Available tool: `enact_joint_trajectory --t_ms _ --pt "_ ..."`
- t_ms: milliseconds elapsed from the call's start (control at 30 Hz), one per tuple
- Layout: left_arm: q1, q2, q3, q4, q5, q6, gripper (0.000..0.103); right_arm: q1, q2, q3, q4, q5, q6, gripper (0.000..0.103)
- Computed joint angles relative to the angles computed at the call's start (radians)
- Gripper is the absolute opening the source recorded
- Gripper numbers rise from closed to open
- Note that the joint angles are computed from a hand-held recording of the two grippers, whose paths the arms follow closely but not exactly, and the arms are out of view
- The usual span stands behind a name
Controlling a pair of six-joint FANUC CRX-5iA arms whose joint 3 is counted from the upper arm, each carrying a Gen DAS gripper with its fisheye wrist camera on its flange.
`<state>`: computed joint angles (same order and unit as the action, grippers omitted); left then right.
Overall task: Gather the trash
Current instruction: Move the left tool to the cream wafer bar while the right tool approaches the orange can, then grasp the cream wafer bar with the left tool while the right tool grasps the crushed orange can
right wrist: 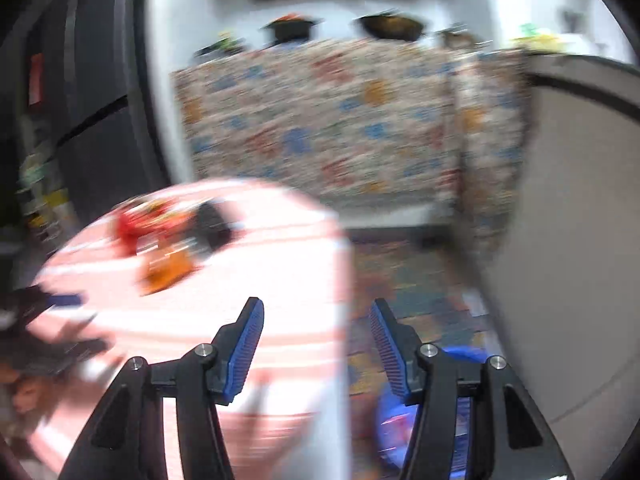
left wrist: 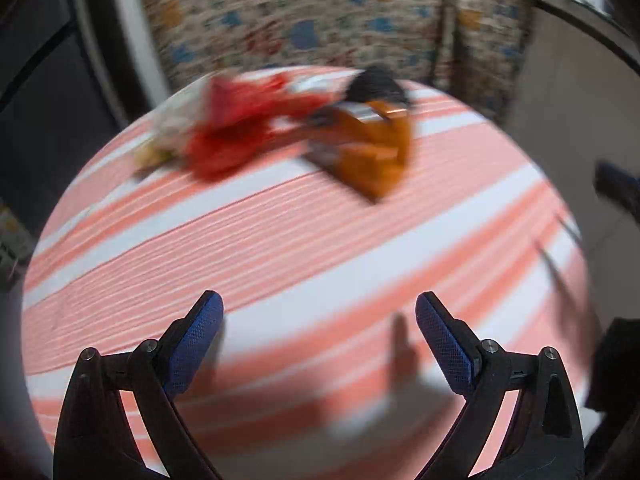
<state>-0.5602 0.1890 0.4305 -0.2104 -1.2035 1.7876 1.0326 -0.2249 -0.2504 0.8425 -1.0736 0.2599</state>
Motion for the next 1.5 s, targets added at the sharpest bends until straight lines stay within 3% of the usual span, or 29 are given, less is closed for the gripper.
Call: enact_joint_trajectory --t_ms 100,133,300,467,667,867,1067,1233,1300,1367,1433,1500 --pt "0.06 -0.008 -0.033 -0.011 0.0 0.016 0.099 0.035 0.108 0.105 -0.143 0.061 0.125 0.056" --pt "0.093 -0.021 -0.065 0.031 0.033 -0.002 0.101 0.042 0.139 0.13 -0.167 0.066 0.152 0.056" --pt "0.144 -0.035 -0.098 0.06 0.062 -0.012 0.103 0.042 0.272 0.283 -0.312 0.021 0.295 0.056" --pt "0.189 -0.019 -0.091 0.103 0.077 -0.094 0.103 0.043 0.335 0.364 -0.317 -0.053 0.336 0.058" --pt "0.282 0.038 -0.042 0.175 0.101 -0.202 0.103 0.054 0.36 0.352 -0.264 -0.035 0.281 0.058" --pt "0.359 0.161 0.073 0.31 0.101 -0.442 0.103 0.056 0.36 0.333 -0.23 -0.024 0.248 0.058" --pt "0.363 0.27 0.233 0.305 0.072 -0.519 0.103 0.056 0.359 0.329 -0.224 -0.023 0.244 0.058" --pt "0.357 0.295 0.267 0.335 0.113 -0.613 0.102 0.057 0.356 0.325 -0.221 -0.023 0.24 0.058" --pt "0.352 0.293 0.264 0.341 0.127 -0.648 0.089 0.058 0.356 0.325 -0.219 -0.025 0.237 0.058" --pt "0.356 0.296 0.268 0.361 0.111 -0.667 0.043 0.058 0.356 0.325 -0.218 -0.026 0.235 0.058" --pt "0.369 0.28 0.232 0.413 0.104 -0.684 0.031 0.058 0.354 0.323 -0.219 -0.025 0.235 0.058" --pt "0.368 0.239 0.181 0.398 0.131 -0.662 0.03 0.059 0.354 0.323 -0.218 -0.025 0.235 0.058"
